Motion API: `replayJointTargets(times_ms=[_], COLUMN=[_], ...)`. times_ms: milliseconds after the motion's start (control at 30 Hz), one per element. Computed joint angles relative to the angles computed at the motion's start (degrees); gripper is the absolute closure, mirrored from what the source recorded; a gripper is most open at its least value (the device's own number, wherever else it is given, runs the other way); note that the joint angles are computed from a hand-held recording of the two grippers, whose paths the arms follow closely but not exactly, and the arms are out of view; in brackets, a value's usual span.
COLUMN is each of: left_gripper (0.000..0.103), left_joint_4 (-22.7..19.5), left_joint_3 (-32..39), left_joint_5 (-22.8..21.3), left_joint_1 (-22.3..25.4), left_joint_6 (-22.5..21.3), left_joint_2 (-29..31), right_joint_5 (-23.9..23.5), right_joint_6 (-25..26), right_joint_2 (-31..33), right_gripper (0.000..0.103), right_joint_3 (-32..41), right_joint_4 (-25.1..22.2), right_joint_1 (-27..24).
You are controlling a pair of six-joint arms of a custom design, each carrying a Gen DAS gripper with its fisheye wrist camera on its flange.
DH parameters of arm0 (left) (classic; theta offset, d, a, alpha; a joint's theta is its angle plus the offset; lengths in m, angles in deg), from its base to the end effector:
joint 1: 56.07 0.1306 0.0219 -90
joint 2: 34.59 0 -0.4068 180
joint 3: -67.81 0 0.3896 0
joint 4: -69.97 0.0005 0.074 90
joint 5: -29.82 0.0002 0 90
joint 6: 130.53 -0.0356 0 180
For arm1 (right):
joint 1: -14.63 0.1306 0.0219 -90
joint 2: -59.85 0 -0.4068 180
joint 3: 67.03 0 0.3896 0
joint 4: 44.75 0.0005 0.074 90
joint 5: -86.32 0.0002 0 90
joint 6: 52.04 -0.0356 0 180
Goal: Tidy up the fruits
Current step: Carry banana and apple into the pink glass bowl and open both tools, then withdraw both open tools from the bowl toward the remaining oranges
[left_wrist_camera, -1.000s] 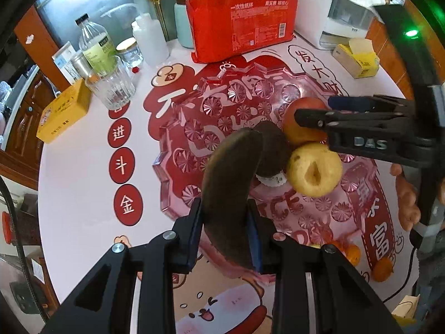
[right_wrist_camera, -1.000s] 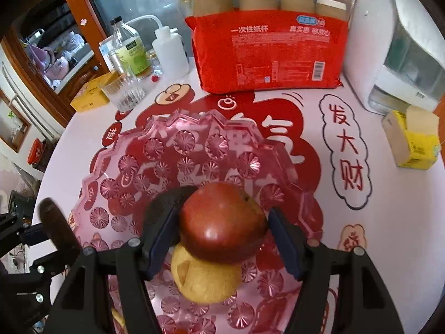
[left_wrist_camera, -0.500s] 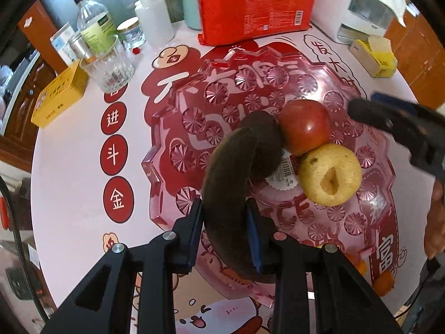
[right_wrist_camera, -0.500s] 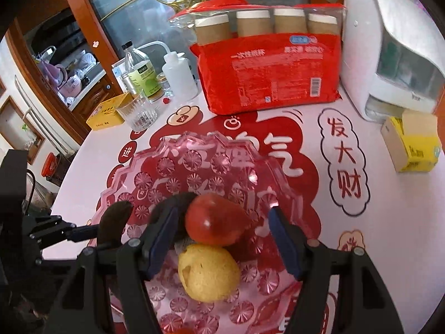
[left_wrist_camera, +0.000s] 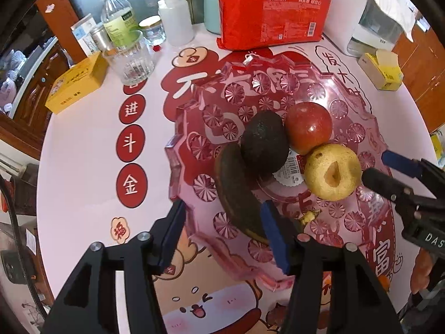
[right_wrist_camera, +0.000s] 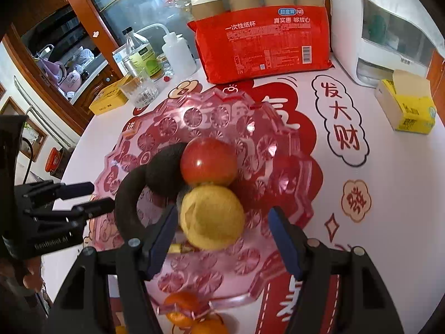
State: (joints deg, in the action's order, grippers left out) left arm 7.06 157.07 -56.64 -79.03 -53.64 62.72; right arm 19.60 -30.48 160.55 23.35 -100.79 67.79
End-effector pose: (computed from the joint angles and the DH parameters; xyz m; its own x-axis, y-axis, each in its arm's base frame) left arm 0.4547 -0.1956 0.3759 -0.7552 0.5658 -0.3310 0.5947 0.8038 0.0171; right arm 0.3254 0.4101 0.3627 -0.7972 0.3608 -0.4841 0.2756 0.9309 0.2399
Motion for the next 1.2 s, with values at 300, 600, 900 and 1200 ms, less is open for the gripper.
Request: replayJointTargets(times_ms=[300, 600, 900, 1200], left_gripper=[0.036, 0.027, 0.014, 0.009], left_joint_4=[0.53, 0.63, -0.46, -2.39], left_joint_3=[-2.35, -4.76, -5.77, -6.00], left_joint_5=[0.68, 2.65, 5.76, 10.76], left_joint_1=[0.73, 1.69, 5.13, 9.34], left_joint_6=[-0.80, -2.09, -2.91, -4.32], left_joint_2=[-5.41, -11.78, -17.32, -22.50], right_joint_5=[2.16, 6.25, 11.24, 15.55], right_joint_6=[-1.01, -2.10, -5.08, -8.59], right_joint_2=[0.26, 1.38, 3.08, 5.85], right_gripper=[0.035, 0.035, 0.035, 0.035], right_joint_3=[3.11, 9.38, 16.67, 24.34], right_joint_4=[-3.53, -9.57, -17.24, -24.90], right_joint_1=[3.28, 6.99, 10.88, 14.87])
